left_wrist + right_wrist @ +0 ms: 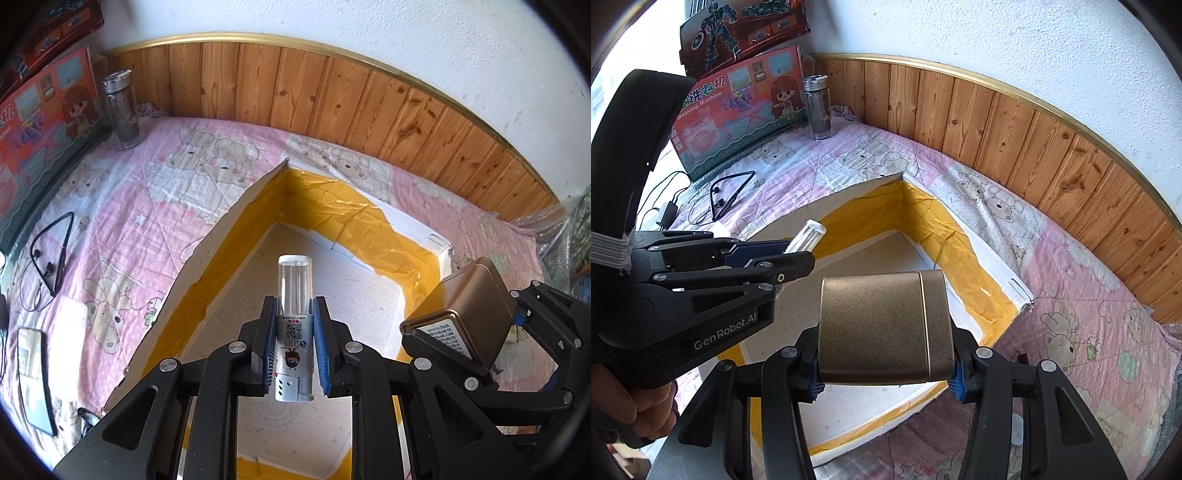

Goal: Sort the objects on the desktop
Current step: 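Carry the gold tin and white tube package with both tools over the box, then open both tools to drop the tin and tube package into the box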

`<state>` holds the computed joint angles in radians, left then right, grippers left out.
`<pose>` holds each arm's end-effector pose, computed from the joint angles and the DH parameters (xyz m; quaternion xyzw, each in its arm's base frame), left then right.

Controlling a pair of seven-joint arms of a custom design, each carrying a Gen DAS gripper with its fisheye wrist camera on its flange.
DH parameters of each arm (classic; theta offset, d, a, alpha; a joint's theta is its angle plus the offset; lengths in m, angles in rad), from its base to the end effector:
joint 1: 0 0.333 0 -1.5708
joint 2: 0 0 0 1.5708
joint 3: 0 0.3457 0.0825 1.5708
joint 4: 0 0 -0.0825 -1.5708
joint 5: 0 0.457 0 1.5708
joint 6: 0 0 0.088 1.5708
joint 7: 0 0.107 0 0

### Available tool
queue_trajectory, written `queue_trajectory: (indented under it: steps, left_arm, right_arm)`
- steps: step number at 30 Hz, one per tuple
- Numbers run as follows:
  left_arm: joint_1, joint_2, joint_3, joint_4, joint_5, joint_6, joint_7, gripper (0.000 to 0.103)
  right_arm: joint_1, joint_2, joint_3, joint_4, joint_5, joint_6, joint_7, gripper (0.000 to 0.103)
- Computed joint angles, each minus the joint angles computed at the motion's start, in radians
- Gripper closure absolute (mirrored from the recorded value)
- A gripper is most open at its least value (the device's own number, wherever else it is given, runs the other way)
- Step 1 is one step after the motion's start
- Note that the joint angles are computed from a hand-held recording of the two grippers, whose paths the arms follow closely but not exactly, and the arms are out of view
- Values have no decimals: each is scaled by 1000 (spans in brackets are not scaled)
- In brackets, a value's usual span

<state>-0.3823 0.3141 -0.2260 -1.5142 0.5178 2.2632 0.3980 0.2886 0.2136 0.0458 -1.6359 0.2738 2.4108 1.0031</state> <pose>0.6542 -0.4115 0.5474 -0.7832 0.5494 -0.2344 0.1728 0.7065 0.2440 0.5636 -0.8742 0.3823 -0.1406 0.2643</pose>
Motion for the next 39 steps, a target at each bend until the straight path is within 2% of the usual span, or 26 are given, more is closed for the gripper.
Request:
queue_trajectory:
  steps: [5, 14, 32, 35, 36, 38, 39]
  left_arm:
    - [17, 27, -5, 24, -49, -11, 34, 83]
    - [65, 124, -28, 119, -223, -44, 147, 83]
    - [58, 408, -14, 483, -356, -266, 283, 83]
    - [64, 430, -16, 505, -372, -261, 308, 82]
    - [65, 424, -13, 493, -371, -246, 311, 81]
    - [61, 423, -6, 494, -362, -245, 318, 68]
    - [61, 415, -3, 483, -357, -235, 316, 64]
  right_arm:
    - [5, 40, -5, 43, -26, -29, 1, 51]
    - [22, 136, -19, 147, -95, -123, -6, 51]
    - [75, 377, -79, 440, -279, -335, -1, 51]
    - [81, 394, -87, 458, -294, -336, 15, 51]
    - [79, 394, -85, 458, -289, -332, 21, 51]
    - [76, 386, -83, 449, -278, -315, 38, 43]
    - [73, 383, -82, 448, -273, -309, 41, 34]
